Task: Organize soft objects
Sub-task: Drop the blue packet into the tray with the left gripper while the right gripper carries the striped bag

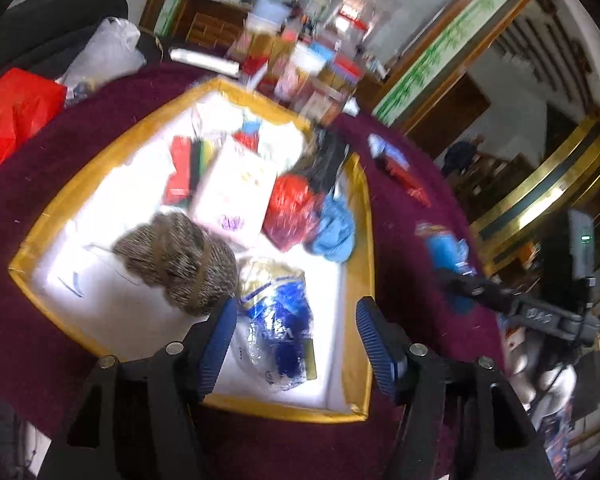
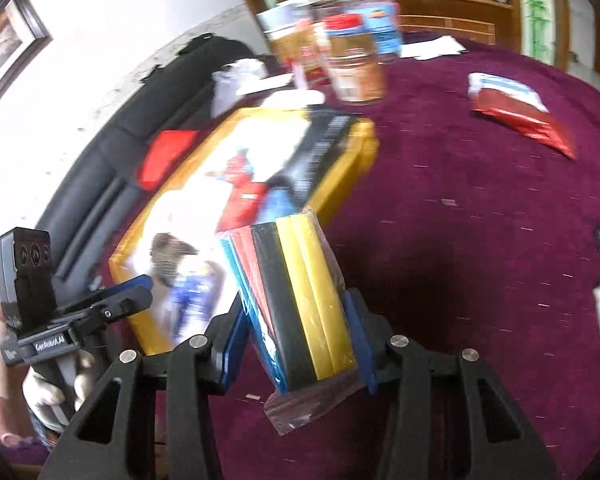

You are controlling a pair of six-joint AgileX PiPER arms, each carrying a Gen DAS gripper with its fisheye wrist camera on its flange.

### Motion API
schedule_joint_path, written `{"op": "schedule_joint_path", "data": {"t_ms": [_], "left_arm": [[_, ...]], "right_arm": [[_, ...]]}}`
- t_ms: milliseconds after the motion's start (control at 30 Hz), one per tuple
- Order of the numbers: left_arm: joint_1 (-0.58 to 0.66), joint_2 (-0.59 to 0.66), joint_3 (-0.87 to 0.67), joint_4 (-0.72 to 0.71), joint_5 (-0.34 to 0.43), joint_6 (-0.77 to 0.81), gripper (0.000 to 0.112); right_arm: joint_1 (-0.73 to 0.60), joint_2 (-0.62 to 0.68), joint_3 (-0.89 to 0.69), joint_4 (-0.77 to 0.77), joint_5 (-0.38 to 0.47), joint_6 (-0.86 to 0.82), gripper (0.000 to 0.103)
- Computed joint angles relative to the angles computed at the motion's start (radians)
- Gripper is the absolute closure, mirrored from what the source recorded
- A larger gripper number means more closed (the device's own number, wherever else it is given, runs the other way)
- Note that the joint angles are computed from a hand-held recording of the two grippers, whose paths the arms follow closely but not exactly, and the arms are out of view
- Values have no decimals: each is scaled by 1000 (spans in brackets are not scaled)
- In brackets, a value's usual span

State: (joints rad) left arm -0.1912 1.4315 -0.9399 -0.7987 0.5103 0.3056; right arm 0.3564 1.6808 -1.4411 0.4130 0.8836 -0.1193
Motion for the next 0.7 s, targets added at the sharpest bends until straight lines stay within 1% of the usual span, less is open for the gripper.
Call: {"op": "schedule_joint_path", "data": {"t_ms": [100, 133, 167, 267, 367, 467, 533, 600, 700], "left_arm": [[47, -88, 51, -47, -32, 38, 43], [75, -111, 67, -88, -32, 71, 41], [102, -124, 74, -125, -25, 102, 41], [154, -143, 88, -171, -7, 146, 41], [190, -141, 105, -226, 18, 208, 41], [216, -130, 121, -271, 34, 262, 41], [235, -121, 127, -290, 44, 286, 41], [250, -121, 137, -303, 53, 300, 41], [261, -117, 149, -329, 62, 328, 41]], "right_arm": [[47, 60, -72, 80, 25, -3, 58], [57, 83, -94, 111, 33, -3, 58], [65, 107, -115, 152, 39, -3, 58], [81, 192, -177, 261, 54, 14, 57], [99, 272, -230, 288, 58, 56, 57], [125, 310, -257, 209, 47, 134, 57], [142, 312, -262, 134, 21, 180, 57], [175, 319, -302, -11, 19, 272, 57], [219, 345, -371, -164, 51, 360, 57]]}}
